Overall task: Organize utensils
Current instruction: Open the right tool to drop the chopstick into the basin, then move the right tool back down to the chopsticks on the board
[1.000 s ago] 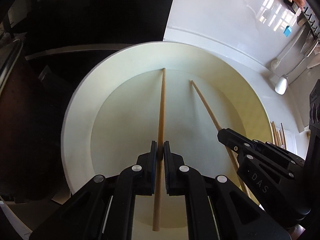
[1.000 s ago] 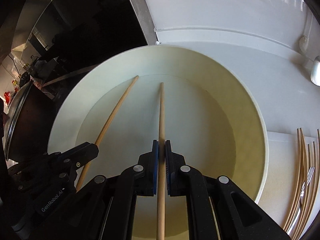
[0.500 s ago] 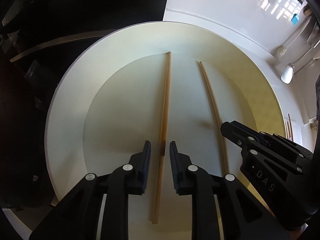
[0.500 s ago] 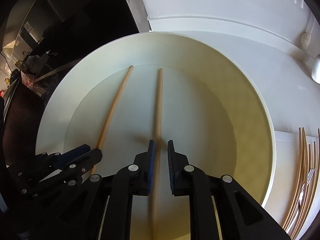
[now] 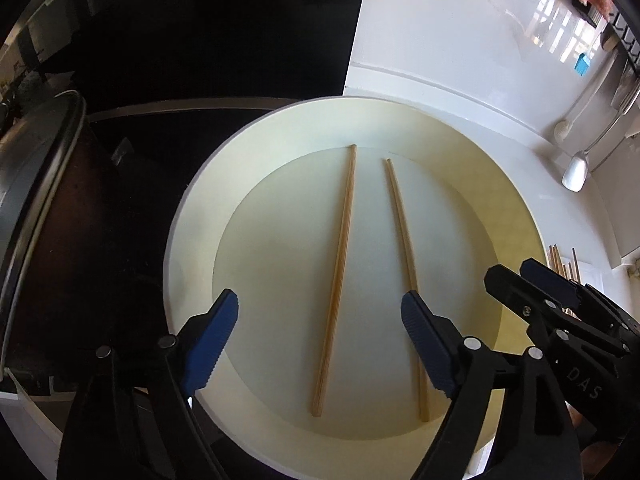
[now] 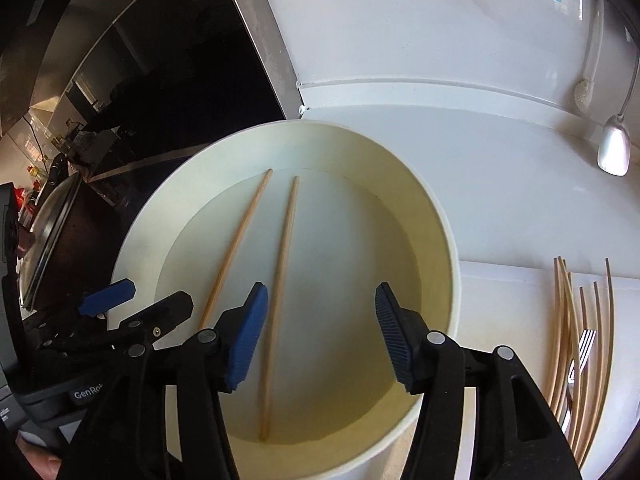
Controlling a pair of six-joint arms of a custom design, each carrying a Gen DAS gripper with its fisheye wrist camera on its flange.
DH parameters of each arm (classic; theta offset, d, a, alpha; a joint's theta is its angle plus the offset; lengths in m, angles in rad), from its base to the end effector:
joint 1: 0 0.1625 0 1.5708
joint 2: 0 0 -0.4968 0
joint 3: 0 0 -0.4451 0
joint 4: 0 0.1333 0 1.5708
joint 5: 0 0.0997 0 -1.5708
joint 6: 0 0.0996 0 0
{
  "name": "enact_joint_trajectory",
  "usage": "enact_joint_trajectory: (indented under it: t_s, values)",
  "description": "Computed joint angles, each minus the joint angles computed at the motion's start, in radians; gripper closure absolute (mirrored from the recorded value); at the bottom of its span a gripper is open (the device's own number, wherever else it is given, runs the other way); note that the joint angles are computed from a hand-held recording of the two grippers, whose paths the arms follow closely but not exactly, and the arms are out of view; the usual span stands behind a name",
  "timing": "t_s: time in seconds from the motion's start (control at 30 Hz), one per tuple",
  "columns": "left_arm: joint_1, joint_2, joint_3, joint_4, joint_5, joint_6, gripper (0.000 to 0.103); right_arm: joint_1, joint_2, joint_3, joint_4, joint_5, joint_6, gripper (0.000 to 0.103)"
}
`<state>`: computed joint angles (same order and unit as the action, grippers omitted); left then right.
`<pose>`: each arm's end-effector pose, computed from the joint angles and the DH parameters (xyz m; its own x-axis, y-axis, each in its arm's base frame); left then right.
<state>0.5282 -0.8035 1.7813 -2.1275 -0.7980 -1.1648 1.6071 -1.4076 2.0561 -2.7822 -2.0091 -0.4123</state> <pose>-0.4639 -0.5055 0.0451 -0.7693 -0.1215 -0.6272 0.2063 0.8819 -0.4239 0.1116 -0.5642 0.3608 -0.8243 -0.1614 0.5427 -0.3940 0.8519 -0.3451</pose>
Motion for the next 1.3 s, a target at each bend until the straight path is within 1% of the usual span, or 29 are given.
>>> enact_joint_trajectory:
  t_s: [0.07,0.17,0.2,0.33,0.4,0.47,0.53,0.63,0.7,0.77,0.87,0.93,0.97,1.0,1.03,1.07,1.17,1.2,1.27,1.3]
  values:
    - [-0.016,0.005,-0.017,0.043,0.023,-0.03,0.015,-0.005,-0.03,0.009,0.01,0.008,-0.009,0.046]
    - [-0.049,0.02,-0.049,0.114,0.043,-0.073,0.013,-0.023,-0.091,0.027,0.028,0.024,-0.025,0.042]
    - [-0.059,0.026,-0.056,0.127,0.048,-0.083,0.013,-0.03,-0.112,0.034,0.035,0.028,-0.027,0.04]
    - [-0.109,0.059,-0.085,0.156,0.068,-0.11,0.013,-0.069,-0.203,0.064,0.067,0.034,-0.034,0.038]
    - [-0.131,0.078,-0.102,0.159,0.064,-0.117,0.013,-0.097,-0.247,0.076,0.087,0.027,-0.034,0.038]
    - [-0.151,0.101,-0.125,0.178,0.057,-0.134,0.013,-0.13,-0.289,0.083,0.107,0.019,-0.036,0.034]
    - [-0.17,0.128,-0.152,0.195,0.046,-0.149,0.013,-0.17,-0.336,0.092,0.117,0.031,-0.049,0.033]
    - [-0.193,0.175,-0.204,0.238,0.007,-0.162,0.012,-0.248,-0.408,0.125,0.061,0.102,-0.141,0.032]
    - [-0.197,0.216,-0.249,0.264,-0.034,-0.163,0.012,-0.291,-0.442,0.138,0.022,0.122,-0.229,0.031]
    - [-0.207,0.247,-0.278,0.278,-0.06,-0.175,0.012,-0.334,-0.468,0.134,0.037,0.145,-0.31,0.031]
    - [-0.222,0.288,-0.309,0.285,-0.075,-0.21,0.012,-0.385,-0.496,0.124,0.076,0.167,-0.372,0.031]
    - [-0.228,0.313,-0.33,0.295,-0.077,-0.235,0.012,-0.415,-0.511,0.12,0.094,0.175,-0.385,0.031]
    - [-0.228,0.324,-0.34,0.296,-0.083,-0.245,0.012,-0.43,-0.517,0.116,0.114,0.186,-0.382,0.031]
    - [-0.225,0.329,-0.339,0.265,-0.094,-0.229,0.012,-0.446,-0.521,0.113,0.125,0.197,-0.379,0.031]
    - [-0.223,0.334,-0.339,0.238,-0.106,-0.209,0.012,-0.46,-0.525,0.115,0.121,0.203,-0.376,0.031]
    - [-0.223,0.343,-0.348,0.236,-0.107,-0.198,0.012,-0.468,-0.525,0.119,0.111,0.202,-0.375,0.031]
    - [-0.226,0.365,-0.358,0.219,-0.07,-0.166,0.012,-0.487,-0.522,0.132,0.083,0.201,-0.377,0.031]
    - [-0.226,0.367,-0.349,0.184,-0.058,-0.142,0.012,-0.487,-0.518,0.14,0.058,0.195,-0.378,0.031]
    - [-0.224,0.369,-0.323,0.076,-0.047,-0.067,0.012,-0.484,-0.505,0.152,0.007,0.193,-0.379,0.031]
    - [-0.22,0.376,-0.328,0.067,-0.047,-0.044,0.012,-0.482,-0.498,0.157,-0.02,0.183,-0.371,0.031]
